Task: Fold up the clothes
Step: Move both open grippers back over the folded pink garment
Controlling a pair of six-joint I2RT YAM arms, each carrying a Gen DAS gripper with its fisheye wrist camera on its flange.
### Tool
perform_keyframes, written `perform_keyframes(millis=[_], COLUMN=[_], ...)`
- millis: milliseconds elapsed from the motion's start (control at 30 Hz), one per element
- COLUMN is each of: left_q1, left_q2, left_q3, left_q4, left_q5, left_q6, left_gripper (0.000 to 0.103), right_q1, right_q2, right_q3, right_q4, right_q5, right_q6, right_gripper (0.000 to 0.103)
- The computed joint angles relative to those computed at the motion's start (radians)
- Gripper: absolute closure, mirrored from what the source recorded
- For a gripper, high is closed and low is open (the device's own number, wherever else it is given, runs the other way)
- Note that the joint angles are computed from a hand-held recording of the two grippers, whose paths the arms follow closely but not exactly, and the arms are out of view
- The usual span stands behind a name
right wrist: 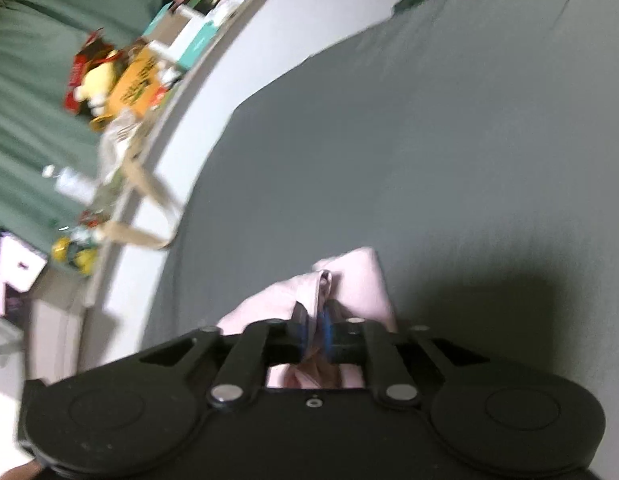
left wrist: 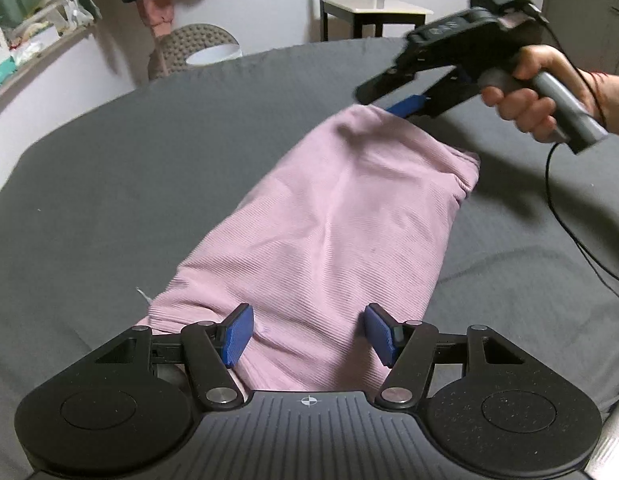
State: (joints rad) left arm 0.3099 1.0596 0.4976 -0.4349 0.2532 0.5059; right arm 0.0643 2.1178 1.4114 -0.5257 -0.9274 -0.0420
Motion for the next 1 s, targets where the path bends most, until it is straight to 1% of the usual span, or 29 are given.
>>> perform_keyframes(millis=[33,67,100,167,233,300,367,433,467,533,600,667,733,767,833,867,933,1000], left_q1=[0.040,0.043,0.042,0.044,0.041,0.006,-0.027,-0.065,-0.090,-0.157,-0.231,-0.315,-0.379,-0.402,-0.437,-0.451,-0.477,-0.514], left_q2=[-0.052,-0.069,-0.085,-0.106,-0.113,-0.078,-0.042,0.003,0.021,0.034,0.033,0.023,-0.016,-0.044,-0.089,-0.118,-0.188,-0.260], left_q3=[-0.012,-0.009,-0.012,-0.003,0.013,0.034,0.057,0.101,0.127,0.175,0.221,0.248,0.235,0.217,0.185,0.166,0.109,0.031], left_q4=[-0.042,-0.056,-0.062,-0.086,-0.104,-0.073,-0.045,-0.030,-0.027,-0.033,-0.070,-0.130,-0.178,-0.196,-0.235,-0.252,-0.253,-0.216], left_q5=[0.021,0.020,0.017,0.007,-0.008,-0.038,-0.068,-0.117,-0.150,-0.235,-0.322,-0.440,-0.517,-0.540,-0.574,-0.587,-0.622,-0.691], left_q6=[0.039,0.047,0.057,0.106,0.161,0.183,0.208,0.201,0.181,0.104,-0.015,-0.165,-0.277,-0.317,-0.385,-0.409,-0.428,-0.430], left_gripper=[0.041,0.041,0.041,0.041,0.041,0.041,0.041,0.041,0.041,0.041,0.041,0.041,0.041,0.041,0.041,0.041,0.041,0.041], right_q1=[-0.003,-0.006,-0.014,-0.036,-0.045,-0.045,-0.033,-0.023,-0.024,-0.025,-0.020,-0.013,-0.036,-0.033,-0.047,-0.049,-0.035,-0.033], right_q2=[-0.006,-0.013,-0.030,-0.075,-0.167,-0.278,-0.400,-0.504,-0.532,-0.568,-0.580,-0.602,-0.628,-0.637,-0.644,-0.650,-0.651,-0.637], right_q3=[-0.017,-0.036,-0.058,-0.104,-0.186,-0.279,-0.406,-0.512,-0.546,-0.594,-0.617,-0.655,-0.688,-0.699,-0.729,-0.749,-0.772,-0.766], right_q4=[0.025,0.052,0.067,0.063,0.065,0.068,0.161,0.240,0.264,0.298,0.319,0.362,0.373,0.382,0.410,0.438,0.486,0.498], right_q5=[-0.019,-0.038,-0.057,-0.074,-0.034,0.032,0.090,0.132,0.134,0.137,0.146,0.167,0.174,0.177,0.180,0.199,0.253,0.267], right_q6=[0.017,0.037,0.044,-0.010,-0.133,-0.283,-0.335,-0.357,-0.353,-0.341,-0.319,-0.295,-0.316,-0.313,-0.351,-0.373,-0.380,-0.362], right_gripper=[0.054,0.051,0.051,0.050,0.048,0.046,0.046,0.046,0.046,0.046,0.046,0.046,0.046,0.045,0.045,0.045,0.045,0.045])
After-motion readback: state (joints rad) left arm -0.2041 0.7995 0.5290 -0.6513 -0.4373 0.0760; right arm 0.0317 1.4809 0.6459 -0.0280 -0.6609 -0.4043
